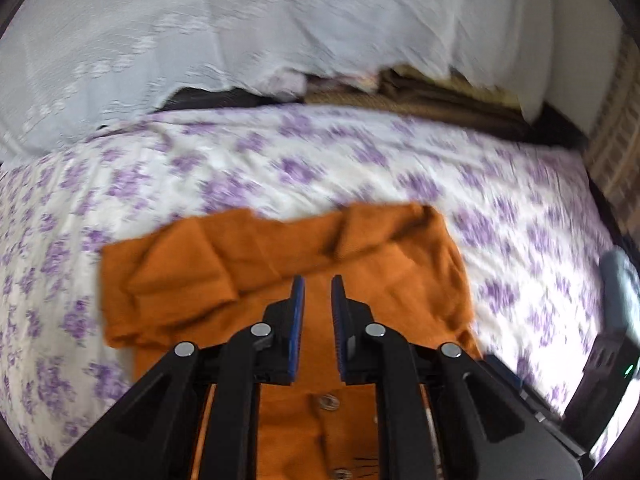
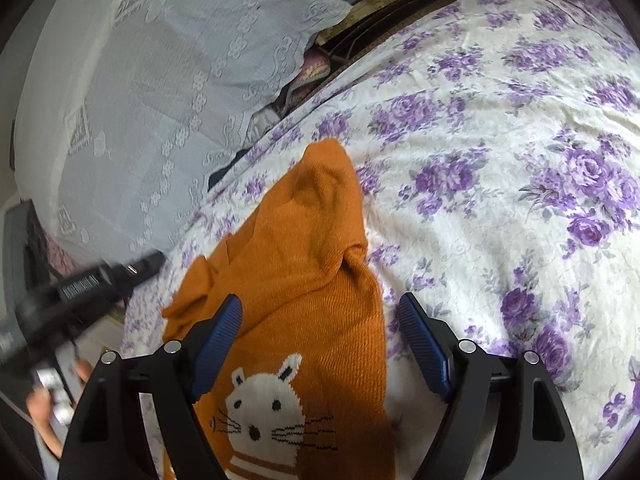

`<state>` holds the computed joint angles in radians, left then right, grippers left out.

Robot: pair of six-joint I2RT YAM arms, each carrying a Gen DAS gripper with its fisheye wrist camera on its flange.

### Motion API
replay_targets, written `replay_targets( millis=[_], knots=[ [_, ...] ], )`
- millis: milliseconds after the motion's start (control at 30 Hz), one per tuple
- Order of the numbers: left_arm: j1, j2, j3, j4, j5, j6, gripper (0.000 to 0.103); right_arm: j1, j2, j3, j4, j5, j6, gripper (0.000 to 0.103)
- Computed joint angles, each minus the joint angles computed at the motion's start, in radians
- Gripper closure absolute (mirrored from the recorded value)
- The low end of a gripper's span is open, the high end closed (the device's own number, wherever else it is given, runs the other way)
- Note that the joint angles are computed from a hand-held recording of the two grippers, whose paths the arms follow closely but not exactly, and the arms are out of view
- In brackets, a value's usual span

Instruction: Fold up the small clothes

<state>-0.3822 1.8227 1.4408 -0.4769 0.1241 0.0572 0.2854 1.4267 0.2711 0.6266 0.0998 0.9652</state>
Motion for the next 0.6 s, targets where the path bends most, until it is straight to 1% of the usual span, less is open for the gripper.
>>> replay_targets(
  millis=[67,100,133,167,200,233,267,300,333,367,433,533,600],
  knots=[
    [-0.012,0.004,-0.022,0.006,-0.003,0.008,0.090,-0.007,-0.006,-0.014,0.020,-0.009,0.008,0.023],
    [-0.007,0.002,-0.033,0.008,0.006,0.011,0.087,-0.008,-0.010,-0.019,0.027,-0.009,0.013,0.023],
    [0.011,-0.006,-0.049,0.011,0.021,0.017,0.077,-0.009,-0.017,-0.025,0.033,-0.010,0.018,0.023],
    [0.028,-0.018,-0.065,0.020,0.029,0.020,0.070,-0.015,-0.028,-0.035,0.047,-0.022,0.024,0.023],
    [0.053,-0.039,-0.095,0.044,0.034,0.019,0.055,-0.021,-0.039,-0.047,0.067,-0.034,0.032,0.024],
    [0.100,-0.073,-0.142,0.086,0.047,0.022,0.041,-0.024,-0.054,-0.061,0.088,-0.042,0.037,0.025],
    [0.136,-0.094,-0.174,0.120,0.054,0.027,0.037,-0.020,-0.082,-0.068,0.088,-0.041,0.026,0.028],
    [0.177,-0.114,-0.203,0.151,0.055,0.037,0.032,-0.005,-0.104,-0.058,0.054,-0.028,0.008,0.029],
    [0.217,-0.122,-0.221,0.175,0.049,0.050,0.030,0.018,-0.127,-0.035,-0.008,-0.002,-0.025,0.029],
    [0.277,-0.112,-0.221,0.188,0.045,0.070,0.030,0.062,-0.144,0.007,-0.095,0.048,-0.077,0.030],
    [0.343,-0.065,-0.177,0.168,0.049,0.077,0.030,0.153,-0.131,0.095,-0.221,0.130,-0.159,0.030],
    [0.444,0.052,-0.055,0.111,0.093,0.050,0.030,0.252,-0.047,0.248,-0.347,0.199,-0.261,0.030],
    [0.490,0.126,0.002,0.111,0.109,0.019,0.029,0.320,0.066,0.416,-0.463,0.255,-0.342,0.030]
  ],
)
